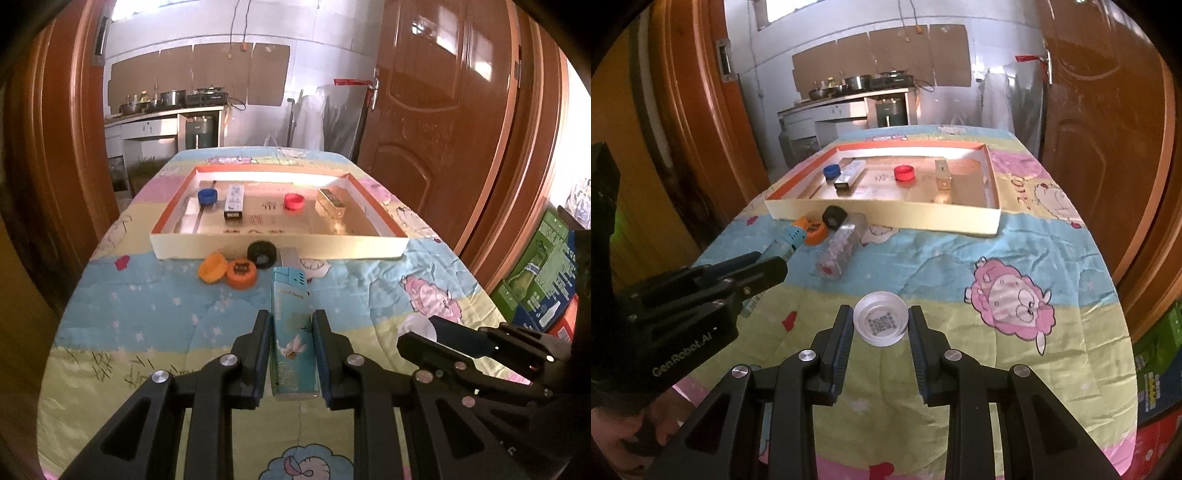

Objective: Organize rigid objects
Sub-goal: 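Carry the blue floral box and white container over the lid and lower them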

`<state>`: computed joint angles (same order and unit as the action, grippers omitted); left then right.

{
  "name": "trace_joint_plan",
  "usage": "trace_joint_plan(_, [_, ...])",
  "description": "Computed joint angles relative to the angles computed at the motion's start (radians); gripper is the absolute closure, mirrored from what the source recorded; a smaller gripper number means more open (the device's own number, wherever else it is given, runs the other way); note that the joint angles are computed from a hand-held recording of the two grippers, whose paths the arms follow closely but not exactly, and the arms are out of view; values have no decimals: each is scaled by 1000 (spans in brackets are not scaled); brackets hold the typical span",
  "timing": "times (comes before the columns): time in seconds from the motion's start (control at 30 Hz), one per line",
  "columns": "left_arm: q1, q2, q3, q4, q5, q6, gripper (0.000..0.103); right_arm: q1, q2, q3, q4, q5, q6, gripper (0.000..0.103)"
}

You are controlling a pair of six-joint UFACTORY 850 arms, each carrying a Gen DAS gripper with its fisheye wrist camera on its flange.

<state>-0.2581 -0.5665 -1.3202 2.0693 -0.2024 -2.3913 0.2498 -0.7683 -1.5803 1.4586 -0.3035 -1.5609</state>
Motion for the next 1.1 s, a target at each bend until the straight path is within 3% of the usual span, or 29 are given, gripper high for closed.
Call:
trace_joint_plan(0.4, [10,-8,-63,-207,-40,242,80,13,-20,-74,-23,4,14,72])
trace_joint_plan(1.1, [51,-86,-238,-529,-67,614,80,16,-132,-323,-301,-14,297,72])
